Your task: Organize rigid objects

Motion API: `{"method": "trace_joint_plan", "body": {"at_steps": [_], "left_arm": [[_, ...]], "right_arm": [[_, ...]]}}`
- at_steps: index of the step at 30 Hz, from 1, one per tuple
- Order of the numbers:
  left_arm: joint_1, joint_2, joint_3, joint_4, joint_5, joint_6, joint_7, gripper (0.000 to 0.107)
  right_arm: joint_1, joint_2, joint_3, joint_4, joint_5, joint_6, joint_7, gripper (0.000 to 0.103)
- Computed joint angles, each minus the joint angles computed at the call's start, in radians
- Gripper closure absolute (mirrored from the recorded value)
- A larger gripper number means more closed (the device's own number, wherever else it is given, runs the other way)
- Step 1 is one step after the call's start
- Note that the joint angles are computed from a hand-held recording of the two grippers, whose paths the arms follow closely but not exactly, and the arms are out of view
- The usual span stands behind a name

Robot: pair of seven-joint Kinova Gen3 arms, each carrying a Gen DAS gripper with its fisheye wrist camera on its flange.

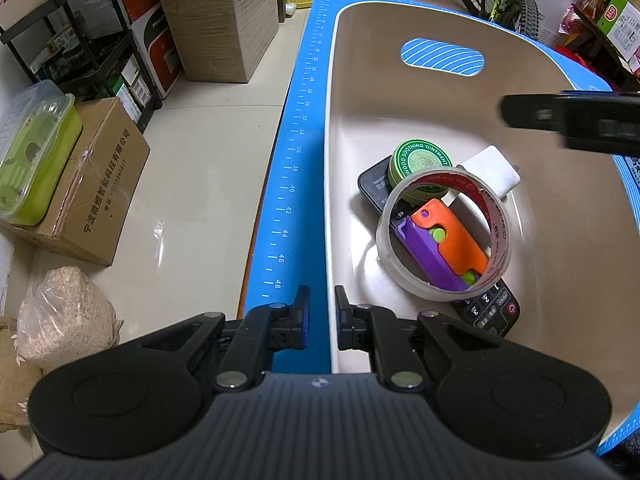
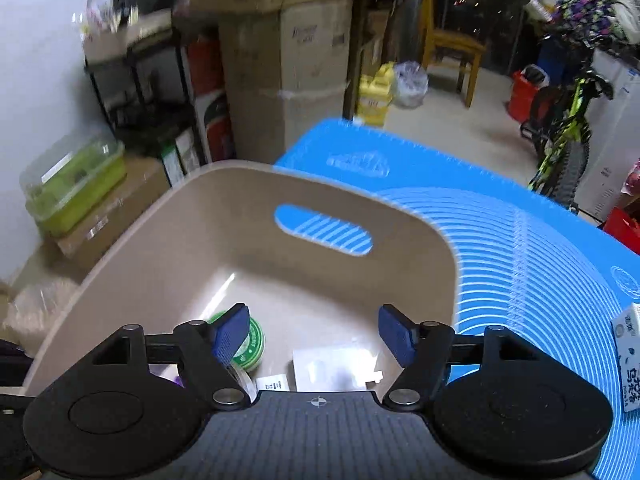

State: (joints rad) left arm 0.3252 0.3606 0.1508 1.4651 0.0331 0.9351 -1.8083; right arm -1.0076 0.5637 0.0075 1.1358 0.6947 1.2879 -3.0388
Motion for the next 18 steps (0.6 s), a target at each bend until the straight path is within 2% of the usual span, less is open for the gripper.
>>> {"method": "trace_joint_plan", "body": {"at_steps": [6,11,12,13,15,18], "left_arm": [[0.003,-0.016,-0.002,0.012,-0.008,-0.014,-0.002,0.093],[-0.002,-0.057,0.0,0.046,-0.003,-0.06,-0.003,0.093],[-0.001,-0.068,0.0,0.055,-0.006,-0.069,0.0,0.085],[0.01,-0.082,-0.006,0.069,-0.025,-0.086,0.014,0.07],[0.026,-0.116,-0.013,0.106,-0.06,-0.127,0.041,0.056],[0.007,-0.15,-0.003,0.126,-0.04,-0.145,0.041,0.047]], "right_arm": [[-0.061,-0.073,-0.011,0.083,0.059,0.041,-0.11,0.023],[-0.094,-0.112,-0.044,0.128,0.101,0.089,-0.21,0.022],[-0.101,-0.122,-0.052,0.138,0.106,0.097,-0.235,0.022],[-0.107,-0.127,-0.06,0.144,0.112,0.108,-0.255,0.022],[-0.12,-0.132,-0.075,0.146,0.121,0.133,-0.285,0.02],[-0.144,-0.132,-0.094,0.141,0.131,0.18,-0.312,0.018]]}}
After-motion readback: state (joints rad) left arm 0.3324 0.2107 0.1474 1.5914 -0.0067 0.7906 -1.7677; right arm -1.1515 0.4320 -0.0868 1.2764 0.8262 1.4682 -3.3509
